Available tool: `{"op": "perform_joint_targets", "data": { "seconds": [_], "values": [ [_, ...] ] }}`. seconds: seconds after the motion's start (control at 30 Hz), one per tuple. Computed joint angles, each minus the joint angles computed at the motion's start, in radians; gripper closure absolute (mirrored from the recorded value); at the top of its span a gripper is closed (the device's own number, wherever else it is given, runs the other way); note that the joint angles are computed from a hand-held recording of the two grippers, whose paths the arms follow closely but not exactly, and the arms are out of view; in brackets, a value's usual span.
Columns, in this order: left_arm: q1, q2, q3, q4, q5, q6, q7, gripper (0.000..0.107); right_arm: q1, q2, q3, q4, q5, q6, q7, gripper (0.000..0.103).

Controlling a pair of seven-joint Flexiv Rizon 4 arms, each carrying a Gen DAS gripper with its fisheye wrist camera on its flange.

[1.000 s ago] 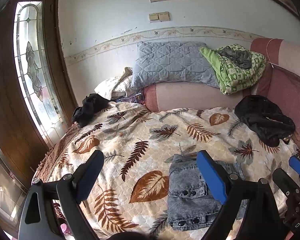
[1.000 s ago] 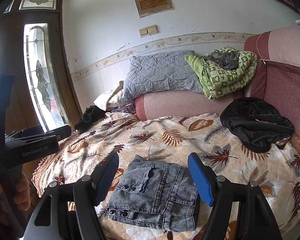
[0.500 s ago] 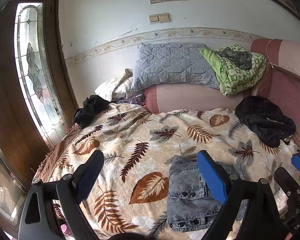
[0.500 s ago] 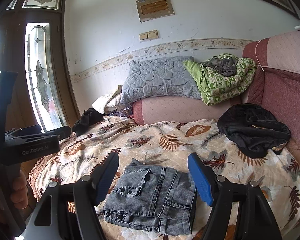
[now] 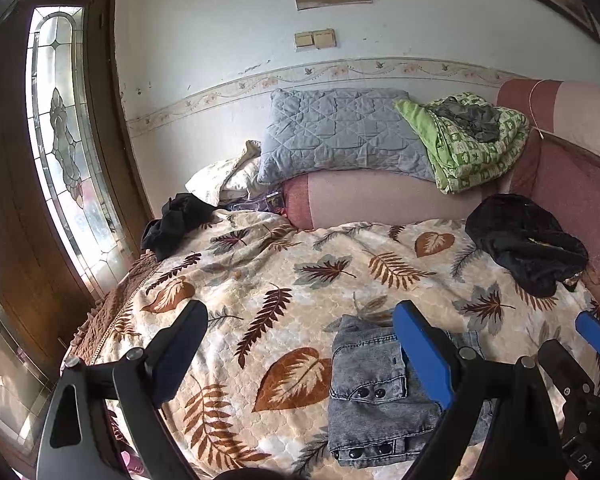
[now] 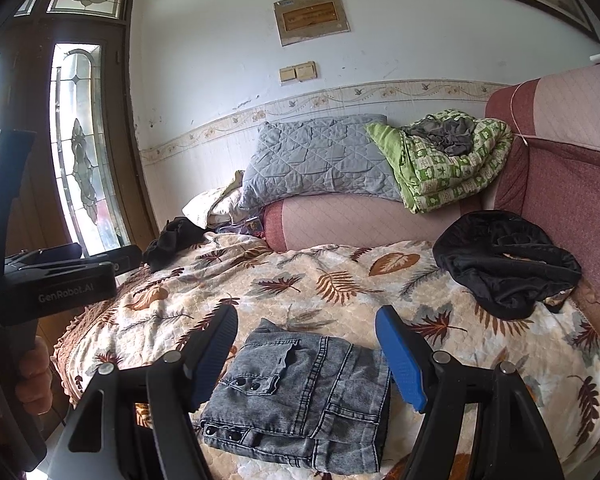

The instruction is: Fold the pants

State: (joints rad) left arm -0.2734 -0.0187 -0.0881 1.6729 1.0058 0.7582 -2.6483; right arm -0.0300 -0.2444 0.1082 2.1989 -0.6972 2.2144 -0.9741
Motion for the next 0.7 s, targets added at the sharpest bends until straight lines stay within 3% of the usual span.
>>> {"op": "perform_joint_targets", "data": {
  "seconds": [0.7],
  "values": [
    [0.001,-0.008,0.013,0.002,-0.024,0.030,0.000,0.013,0.007,-0.002,0.002,-0.008,0.010,-0.017,-0.018,0.028]
  ]
}}
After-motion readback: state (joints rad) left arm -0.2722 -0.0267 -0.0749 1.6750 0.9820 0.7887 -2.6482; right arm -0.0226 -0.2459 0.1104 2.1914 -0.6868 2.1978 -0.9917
